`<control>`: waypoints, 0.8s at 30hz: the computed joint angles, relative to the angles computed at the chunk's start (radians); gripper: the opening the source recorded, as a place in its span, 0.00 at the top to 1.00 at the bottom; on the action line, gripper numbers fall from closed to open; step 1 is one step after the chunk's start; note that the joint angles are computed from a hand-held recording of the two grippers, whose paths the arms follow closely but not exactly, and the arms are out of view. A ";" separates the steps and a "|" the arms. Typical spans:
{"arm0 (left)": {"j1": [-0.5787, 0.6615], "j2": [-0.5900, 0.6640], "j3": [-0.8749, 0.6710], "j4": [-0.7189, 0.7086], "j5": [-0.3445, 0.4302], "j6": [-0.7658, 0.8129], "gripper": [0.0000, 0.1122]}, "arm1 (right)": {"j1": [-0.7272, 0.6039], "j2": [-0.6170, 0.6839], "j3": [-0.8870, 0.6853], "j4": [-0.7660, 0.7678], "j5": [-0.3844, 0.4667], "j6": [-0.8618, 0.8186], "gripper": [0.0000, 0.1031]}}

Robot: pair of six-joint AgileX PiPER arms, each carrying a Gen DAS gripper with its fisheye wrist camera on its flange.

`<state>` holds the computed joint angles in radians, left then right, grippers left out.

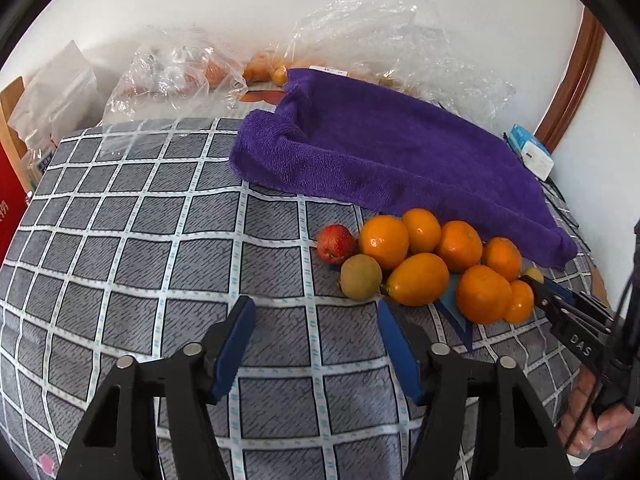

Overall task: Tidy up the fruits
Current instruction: 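Close the right gripper on a yellow fruit while the left gripper grasps a greenish fruit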

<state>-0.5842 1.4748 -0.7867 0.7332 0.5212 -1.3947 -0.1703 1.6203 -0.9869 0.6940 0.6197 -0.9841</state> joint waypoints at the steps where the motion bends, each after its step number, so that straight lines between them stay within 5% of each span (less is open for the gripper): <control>1: 0.000 0.009 -0.007 0.003 -0.004 -0.001 0.51 | -0.006 0.004 -0.006 0.008 0.008 -0.008 0.73; 13: 0.013 0.083 -0.041 0.092 -0.106 -0.080 0.79 | -0.092 -0.021 0.036 0.073 0.022 -0.121 0.73; 18: -0.003 0.099 -0.057 0.111 -0.090 -0.080 0.79 | -0.119 -0.005 0.019 0.105 0.064 -0.142 0.73; 24: 0.028 0.051 -0.036 -0.041 -0.108 0.050 0.79 | -0.103 -0.020 0.030 0.082 0.041 -0.119 0.73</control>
<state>-0.5561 1.5255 -0.8231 0.6919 0.4128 -1.3442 -0.2735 1.6005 -0.9570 0.7765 0.6602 -1.1032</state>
